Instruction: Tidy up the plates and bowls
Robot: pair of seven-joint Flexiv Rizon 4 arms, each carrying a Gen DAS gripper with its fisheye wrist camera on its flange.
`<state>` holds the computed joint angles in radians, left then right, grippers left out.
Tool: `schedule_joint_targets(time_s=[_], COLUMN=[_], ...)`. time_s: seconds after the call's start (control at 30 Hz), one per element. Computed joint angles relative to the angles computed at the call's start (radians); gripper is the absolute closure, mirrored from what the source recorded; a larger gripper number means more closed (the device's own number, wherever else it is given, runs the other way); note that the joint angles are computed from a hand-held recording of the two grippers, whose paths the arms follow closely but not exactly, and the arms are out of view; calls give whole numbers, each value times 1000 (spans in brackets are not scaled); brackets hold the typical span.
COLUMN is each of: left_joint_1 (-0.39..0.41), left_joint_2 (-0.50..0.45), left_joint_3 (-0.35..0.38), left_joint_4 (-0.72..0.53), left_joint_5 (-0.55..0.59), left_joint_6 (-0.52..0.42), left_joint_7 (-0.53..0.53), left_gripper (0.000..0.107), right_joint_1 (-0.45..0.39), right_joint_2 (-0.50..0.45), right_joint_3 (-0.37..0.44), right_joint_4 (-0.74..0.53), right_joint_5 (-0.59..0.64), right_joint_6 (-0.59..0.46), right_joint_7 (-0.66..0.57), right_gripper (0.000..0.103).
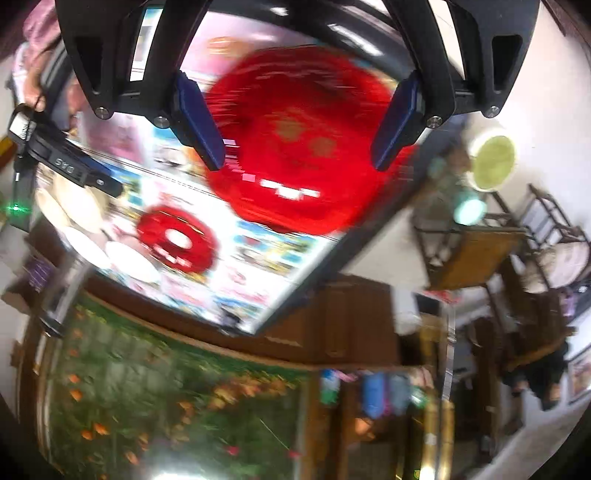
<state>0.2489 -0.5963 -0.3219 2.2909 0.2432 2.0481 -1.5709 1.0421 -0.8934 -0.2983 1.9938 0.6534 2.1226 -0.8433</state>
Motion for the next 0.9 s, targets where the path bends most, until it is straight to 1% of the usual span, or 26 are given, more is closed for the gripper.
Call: schedule_joint_targets(time_s=[0.03, 0.1, 0.2, 0.27, 0.3, 0.37, 0.47, 0.53, 0.6, 0.67, 0.73, 0.77, 0.83, 0.9], left_joint_1=[31, 68, 85, 76, 60, -17, -92, -164, -216, -274, -318, -330, -331, -351], left_joint_2=[-14, -33, -69, -85, -94, -104, -135, -146, -174, -191, -212, -224, -250, -270], left_joint_3=[-60, -135, -230, -265, -268, -228, -205, -150, -116, -64, -18, -10, -21, -5], left_joint_4=[-22, -45, -96, -123, -141, -200, -297, -360, -428, -481, -532, -549, -568, -597], left_joint_5=[13, 7, -62, -120, -151, -217, -302, -355, -399, -436, -474, -497, -541, -571], left_joint_6=[-53, -118, -219, -261, -270, -308, -400, -457, -513, -558, -614, -625, -631, -657], left_joint_7=[-7, -5, -3, -3, 1, -10, 7, 6, 13, 8, 0, -5, 4, 7], left_gripper=[25, 25, 25, 25, 25, 25, 26, 26, 26, 26, 26, 26, 26, 26], right_joint_1=[-18, -44, -72, -82, -97, -125, -156, -183, -209, -230, -263, -272, -287, -299], right_joint_2=[6, 12, 21, 25, 26, 32, 36, 41, 43, 46, 47, 47, 48, 46], right_joint_3=[16, 41, 75, 84, 99, 129, 163, 189, 214, 235, 264, 273, 285, 296], right_joint_4=[11, 28, 51, 62, 70, 80, 89, 94, 95, 96, 93, 94, 93, 95], right_joint_5=[-8, -20, -33, -31, -35, -44, -46, -55, -63, -65, -87, -94, -107, -120], right_joint_6=[14, 28, 55, 64, 81, 106, 138, 160, 172, 178, 184, 186, 192, 202], right_joint_7=[2, -2, -16, -30, -35, -43, -59, -68, -73, -71, -59, -56, -50, -46], right_gripper=[41, 41, 41, 41, 41, 41, 41, 41, 41, 41, 41, 41, 41, 41])
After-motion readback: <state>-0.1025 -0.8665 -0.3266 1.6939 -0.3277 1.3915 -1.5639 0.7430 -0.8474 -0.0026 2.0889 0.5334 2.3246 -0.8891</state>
